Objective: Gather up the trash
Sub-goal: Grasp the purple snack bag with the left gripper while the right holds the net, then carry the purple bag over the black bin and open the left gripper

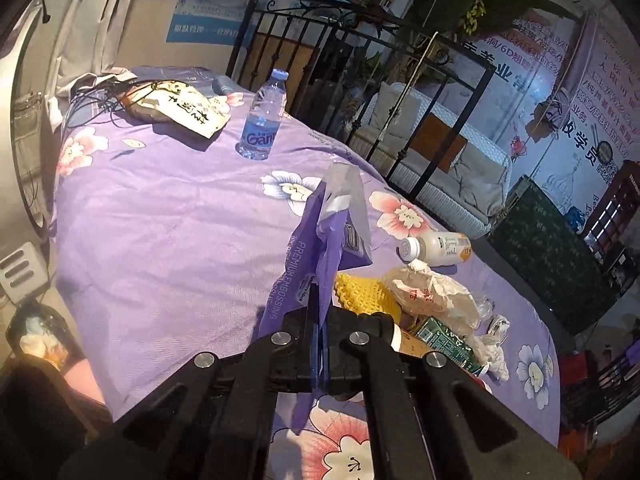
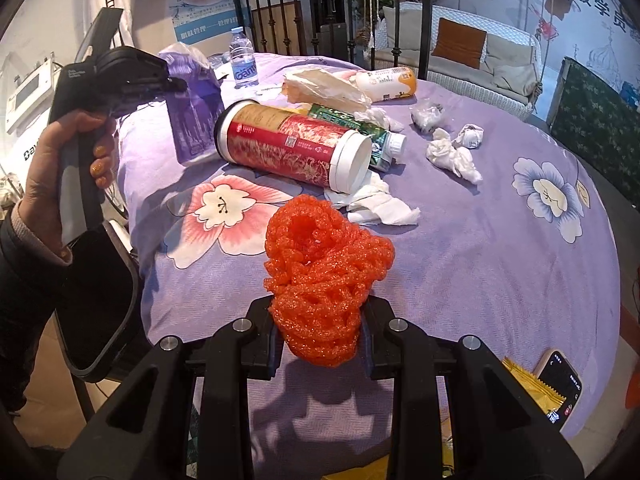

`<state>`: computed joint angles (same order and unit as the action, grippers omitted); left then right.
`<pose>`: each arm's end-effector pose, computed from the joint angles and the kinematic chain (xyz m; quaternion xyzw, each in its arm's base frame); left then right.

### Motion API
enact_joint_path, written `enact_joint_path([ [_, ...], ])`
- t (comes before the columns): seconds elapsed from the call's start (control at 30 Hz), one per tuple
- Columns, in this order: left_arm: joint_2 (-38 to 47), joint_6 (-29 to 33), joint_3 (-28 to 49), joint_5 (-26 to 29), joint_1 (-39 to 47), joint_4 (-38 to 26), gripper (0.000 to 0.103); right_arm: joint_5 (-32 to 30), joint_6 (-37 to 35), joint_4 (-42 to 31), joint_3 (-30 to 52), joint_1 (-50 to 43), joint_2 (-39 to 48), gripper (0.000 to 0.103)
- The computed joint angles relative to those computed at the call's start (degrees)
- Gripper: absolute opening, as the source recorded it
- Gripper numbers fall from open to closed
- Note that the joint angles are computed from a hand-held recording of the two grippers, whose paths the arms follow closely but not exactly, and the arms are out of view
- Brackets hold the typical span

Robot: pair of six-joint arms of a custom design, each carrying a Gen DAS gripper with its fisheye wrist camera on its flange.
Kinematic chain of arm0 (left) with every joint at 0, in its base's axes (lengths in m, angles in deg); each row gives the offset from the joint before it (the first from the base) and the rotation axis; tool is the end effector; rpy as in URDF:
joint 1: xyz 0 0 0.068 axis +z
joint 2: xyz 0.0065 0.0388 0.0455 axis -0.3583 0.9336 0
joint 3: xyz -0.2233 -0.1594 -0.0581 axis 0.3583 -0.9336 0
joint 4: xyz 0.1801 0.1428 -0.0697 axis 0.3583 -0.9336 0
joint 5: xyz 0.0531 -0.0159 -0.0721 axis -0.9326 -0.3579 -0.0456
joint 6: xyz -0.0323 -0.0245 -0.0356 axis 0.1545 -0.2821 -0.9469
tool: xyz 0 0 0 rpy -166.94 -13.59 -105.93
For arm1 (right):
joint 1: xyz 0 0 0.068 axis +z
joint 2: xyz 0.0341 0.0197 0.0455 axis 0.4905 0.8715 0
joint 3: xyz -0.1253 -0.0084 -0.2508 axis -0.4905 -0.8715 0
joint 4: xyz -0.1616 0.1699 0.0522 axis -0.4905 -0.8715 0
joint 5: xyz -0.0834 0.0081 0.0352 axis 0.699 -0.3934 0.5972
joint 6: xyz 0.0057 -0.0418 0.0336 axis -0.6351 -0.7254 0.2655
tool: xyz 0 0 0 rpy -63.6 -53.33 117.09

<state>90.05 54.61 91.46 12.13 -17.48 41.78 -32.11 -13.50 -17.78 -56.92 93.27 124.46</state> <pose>0.2588 -0.0023 0.2419 0.0722 0.8913 -0.2338 0.3816 0.0754 0.1035 0.1873 0.1155 0.9271 0.0104 0.3564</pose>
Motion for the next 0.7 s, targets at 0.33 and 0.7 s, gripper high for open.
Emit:
enact_joint_path([
  [0.33,-5.24,11.89,4.1,11.89,16.42,-14.2,0.001,1.22,-1.95,1.57,2.42,1.96,2.51,0.03],
  [0.7,-1.5,43.55,12.2,20.94,42.06,-42.17,0.001,0.0,-7.41,10.82,2.92,1.37,6.79,0.03],
])
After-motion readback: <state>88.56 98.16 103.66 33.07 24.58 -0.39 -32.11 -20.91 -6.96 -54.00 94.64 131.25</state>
